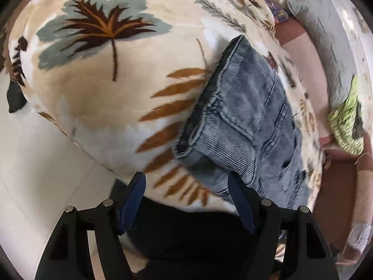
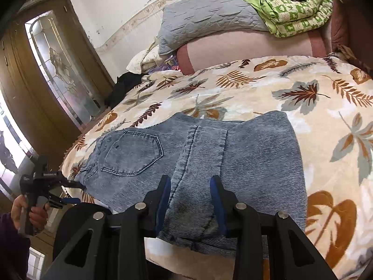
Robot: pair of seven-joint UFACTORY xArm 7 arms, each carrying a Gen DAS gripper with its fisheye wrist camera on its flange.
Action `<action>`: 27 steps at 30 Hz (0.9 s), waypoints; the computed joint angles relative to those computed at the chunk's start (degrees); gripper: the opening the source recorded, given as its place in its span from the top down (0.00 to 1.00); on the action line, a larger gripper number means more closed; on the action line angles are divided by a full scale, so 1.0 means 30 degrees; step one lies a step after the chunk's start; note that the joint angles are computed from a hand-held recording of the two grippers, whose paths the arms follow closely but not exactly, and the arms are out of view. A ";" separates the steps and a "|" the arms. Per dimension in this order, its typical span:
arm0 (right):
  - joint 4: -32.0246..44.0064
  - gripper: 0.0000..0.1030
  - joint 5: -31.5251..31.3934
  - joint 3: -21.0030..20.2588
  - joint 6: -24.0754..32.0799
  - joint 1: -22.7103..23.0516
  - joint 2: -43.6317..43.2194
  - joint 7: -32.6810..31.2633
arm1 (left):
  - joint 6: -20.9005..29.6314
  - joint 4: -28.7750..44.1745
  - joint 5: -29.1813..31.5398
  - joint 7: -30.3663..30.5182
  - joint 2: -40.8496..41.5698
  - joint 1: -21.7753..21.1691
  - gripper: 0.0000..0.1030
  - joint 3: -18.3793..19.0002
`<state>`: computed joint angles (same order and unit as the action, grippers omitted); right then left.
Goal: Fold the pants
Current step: 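Lift and fold the jeans over onto themselves with the left gripper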
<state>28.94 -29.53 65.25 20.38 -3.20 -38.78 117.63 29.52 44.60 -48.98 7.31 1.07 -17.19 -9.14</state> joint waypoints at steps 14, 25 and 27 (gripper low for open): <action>-0.0374 0.62 0.0135 -0.0255 -0.0598 0.0201 -0.0386 0.0272 | 0.1037 -0.1142 -0.1902 0.0248 -0.1941 -0.0290 0.29 0.0419; -0.0450 0.62 0.0518 -0.0018 -0.1003 -0.0088 -0.0383 0.0182 | -0.0673 0.1731 -0.3576 0.0566 0.1768 -0.0146 0.29 -0.0380; -0.0304 0.62 0.0537 0.0028 -0.0693 -0.0115 -0.0116 -0.0077 | -0.1362 0.1866 -0.2802 0.0211 0.1901 -0.0208 0.30 -0.0605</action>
